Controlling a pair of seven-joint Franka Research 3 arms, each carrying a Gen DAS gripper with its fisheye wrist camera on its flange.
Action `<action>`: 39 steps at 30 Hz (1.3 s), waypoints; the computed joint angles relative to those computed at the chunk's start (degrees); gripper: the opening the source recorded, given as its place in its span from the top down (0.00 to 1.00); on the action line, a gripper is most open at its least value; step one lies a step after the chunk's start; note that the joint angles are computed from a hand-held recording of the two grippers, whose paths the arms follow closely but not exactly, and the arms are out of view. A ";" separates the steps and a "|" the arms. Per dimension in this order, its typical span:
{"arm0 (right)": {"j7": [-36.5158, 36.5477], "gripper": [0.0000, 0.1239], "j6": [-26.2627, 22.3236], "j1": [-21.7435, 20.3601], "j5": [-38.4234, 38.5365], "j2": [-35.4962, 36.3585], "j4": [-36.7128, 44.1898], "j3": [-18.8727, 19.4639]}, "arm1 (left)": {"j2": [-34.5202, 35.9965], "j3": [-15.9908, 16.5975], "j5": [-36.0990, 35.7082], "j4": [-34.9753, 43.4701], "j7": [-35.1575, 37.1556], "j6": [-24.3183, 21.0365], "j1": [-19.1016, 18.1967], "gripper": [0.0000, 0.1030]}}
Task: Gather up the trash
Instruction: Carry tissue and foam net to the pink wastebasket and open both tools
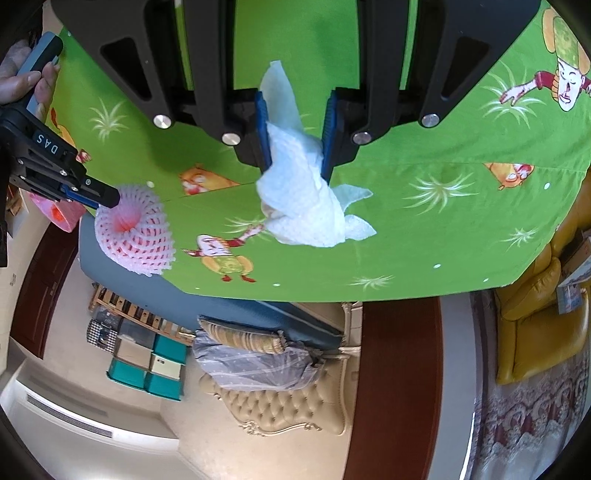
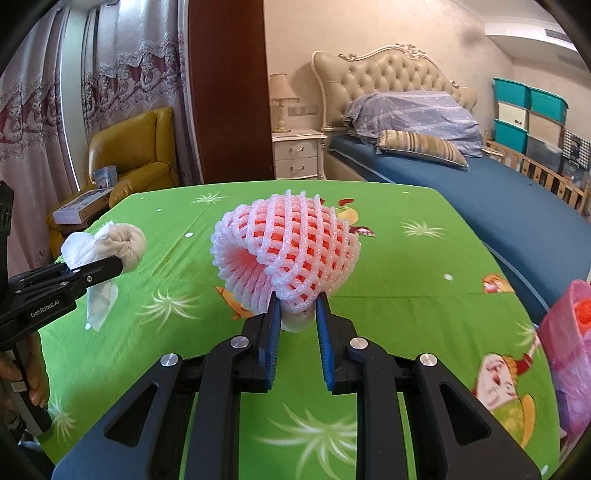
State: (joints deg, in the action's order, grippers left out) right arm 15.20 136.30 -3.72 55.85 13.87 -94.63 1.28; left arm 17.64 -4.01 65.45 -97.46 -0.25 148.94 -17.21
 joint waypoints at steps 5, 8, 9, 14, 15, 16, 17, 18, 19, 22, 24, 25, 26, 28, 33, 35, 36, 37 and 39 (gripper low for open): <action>-1.84 0.84 -0.86 -1.21 1.86 -1.48 -1.51 -0.64 | 1.38 -0.22 3.54 2.60 -1.06 -0.33 -2.30 0.78; -3.74 0.84 -0.97 -1.73 3.39 -2.69 -2.94 -1.14 | 2.28 -0.13 5.65 4.33 -1.66 -0.26 -3.70 0.78; -4.48 0.84 -0.92 -1.88 3.95 -3.05 -3.41 -1.36 | 2.52 -0.12 6.02 4.81 -1.56 -0.17 -3.96 0.78; -5.55 0.84 -2.05 -2.56 5.95 -3.91 -4.01 -2.40 | 4.39 0.00 7.87 8.00 0.13 1.06 -5.41 0.78; -5.84 0.84 -2.15 -2.75 6.55 -4.08 -4.11 -2.58 | 5.01 -0.04 7.72 8.99 1.09 1.14 -5.75 0.78; -6.03 0.84 -2.32 -2.94 7.12 -4.20 -4.14 -2.75 | 5.66 -0.02 7.53 10.00 1.97 1.49 -6.06 0.78; -6.08 0.84 -2.36 -3.00 7.46 -4.28 -4.18 -2.86 | 6.15 0.13 7.32 10.76 2.65 1.70 -6.38 0.78; -6.17 0.84 -2.47 -3.19 7.94 -4.34 -4.12 -3.03 | 6.98 0.18 7.00 12.05 3.83 1.72 -6.83 0.78; -6.28 0.84 -2.46 -3.37 8.48 -4.37 -4.04 -3.18 | 7.49 0.40 6.63 12.80 4.66 1.81 -7.17 0.78; -6.36 0.84 -2.64 -3.87 9.37 -4.24 -3.66 -3.54 | 9.55 0.87 4.99 15.83 7.92 1.91 -8.46 0.78; -6.16 0.84 -2.74 -4.29 9.91 -4.02 -3.27 -3.77 | 10.96 1.30 3.84 17.86 9.93 2.09 -9.21 0.78; -6.06 0.84 -2.75 -4.46 10.02 -3.88 -3.02 -3.83 | 11.50 1.57 3.33 18.67 10.89 2.32 -9.53 0.78; -6.09 0.84 -2.57 -4.70 10.29 -3.75 -2.80 -3.91 | 12.27 1.76 2.61 19.83 11.94 2.37 -9.87 0.78; -5.84 0.84 -2.58 -5.14 10.64 -3.54 -2.38 -4.00 | 13.74 2.14 0.93 21.96 14.23 2.82 -10.41 0.78; -5.80 0.84 -1.80 -5.98 11.46 -3.43 -1.89 -4.24 | 18.22 2.80 -4.10 28.37 20.62 3.69 -11.64 0.78; -5.77 0.84 -1.19 -6.36 11.78 -3.10 -1.50 -4.30 | 19.33 3.32 -6.07 29.79 22.59 4.33 -12.11 0.78; -5.61 0.84 -0.97 -6.71 12.04 -2.72 -0.99 -4.42 | 20.36 3.34 -7.36 31.27 24.16 4.45 -12.28 0.78; -5.57 0.84 -0.78 -6.95 12.14 -2.58 -0.74 -4.40 | 21.44 3.43 -8.60 32.84 25.75 4.59 -12.48 0.78; -5.35 0.84 -0.10 -7.64 12.51 -1.87 0.27 -4.52 | 24.09 3.21 -11.56 36.80 29.57 4.77 -12.66 0.78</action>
